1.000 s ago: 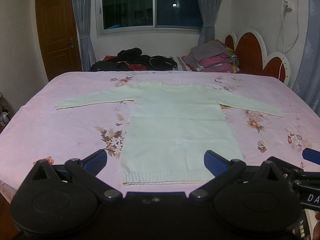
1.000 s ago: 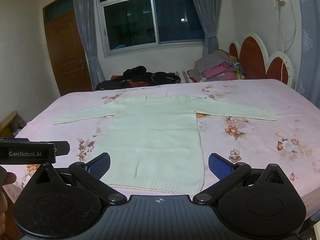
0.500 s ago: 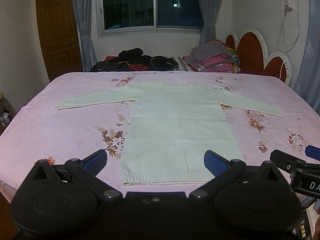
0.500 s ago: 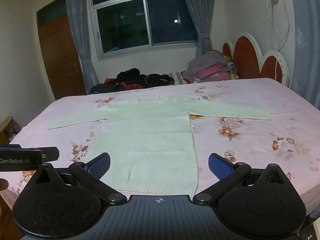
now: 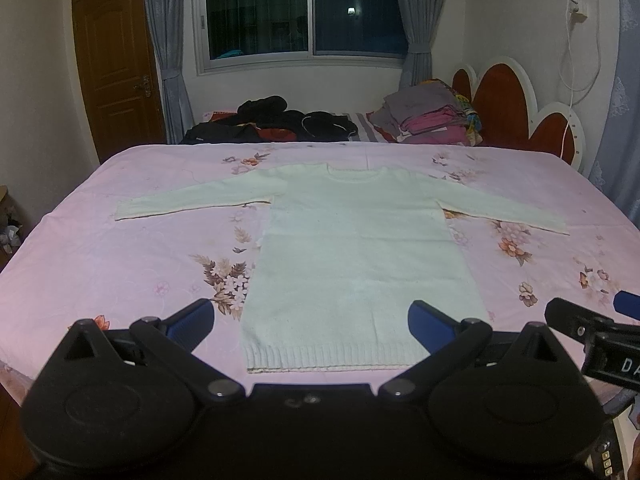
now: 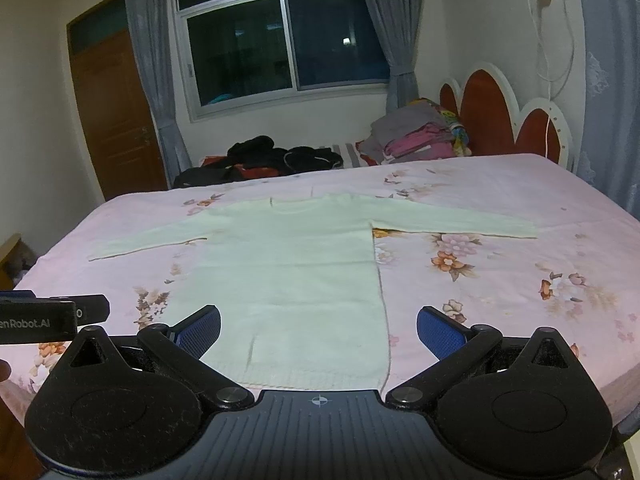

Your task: Fold small clothes

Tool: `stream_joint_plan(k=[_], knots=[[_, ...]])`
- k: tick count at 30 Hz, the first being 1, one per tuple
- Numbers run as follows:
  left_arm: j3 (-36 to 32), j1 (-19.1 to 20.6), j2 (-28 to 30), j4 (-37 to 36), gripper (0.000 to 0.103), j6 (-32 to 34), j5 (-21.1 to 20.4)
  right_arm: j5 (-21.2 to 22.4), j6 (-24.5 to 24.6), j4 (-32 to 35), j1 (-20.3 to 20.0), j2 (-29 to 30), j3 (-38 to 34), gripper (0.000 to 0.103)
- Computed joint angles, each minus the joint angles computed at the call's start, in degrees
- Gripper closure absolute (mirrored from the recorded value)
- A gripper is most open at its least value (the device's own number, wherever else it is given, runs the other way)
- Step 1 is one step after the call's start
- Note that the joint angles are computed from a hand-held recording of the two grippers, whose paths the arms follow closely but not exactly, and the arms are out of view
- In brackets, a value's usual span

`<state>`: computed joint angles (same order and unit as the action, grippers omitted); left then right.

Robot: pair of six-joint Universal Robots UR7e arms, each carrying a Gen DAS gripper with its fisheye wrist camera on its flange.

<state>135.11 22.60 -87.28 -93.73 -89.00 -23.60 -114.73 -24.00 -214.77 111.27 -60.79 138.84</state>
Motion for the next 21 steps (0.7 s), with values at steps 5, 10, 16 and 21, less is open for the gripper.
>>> stream_joint_plan(k=[5, 10, 16, 21], knots=[[-0.27, 0.45, -0.19, 0.02, 0.000, 0.35, 0.08, -0.33, -0.34, -0.14, -0.04, 0.57, -0.45, 0.000], [-0.38, 1.94, -0.12, -2.23, 0.000, 2.54, 0.48, -0.60, -0.41, -0.19, -0.15, 1.37, -1.13, 0.000], [-0.28, 3.77, 0.43, -6.30, 0.000, 6.32, 1.38, -1.62, -0.94, -0.31, -0.09, 2.69, -2.29, 0.000], [0.00, 6.30, 1.07, -11.90, 0.000, 11.77, 1.96, -2.15, -0.85, -1.48, -0.49, 4.70, -3.84, 0.000]])
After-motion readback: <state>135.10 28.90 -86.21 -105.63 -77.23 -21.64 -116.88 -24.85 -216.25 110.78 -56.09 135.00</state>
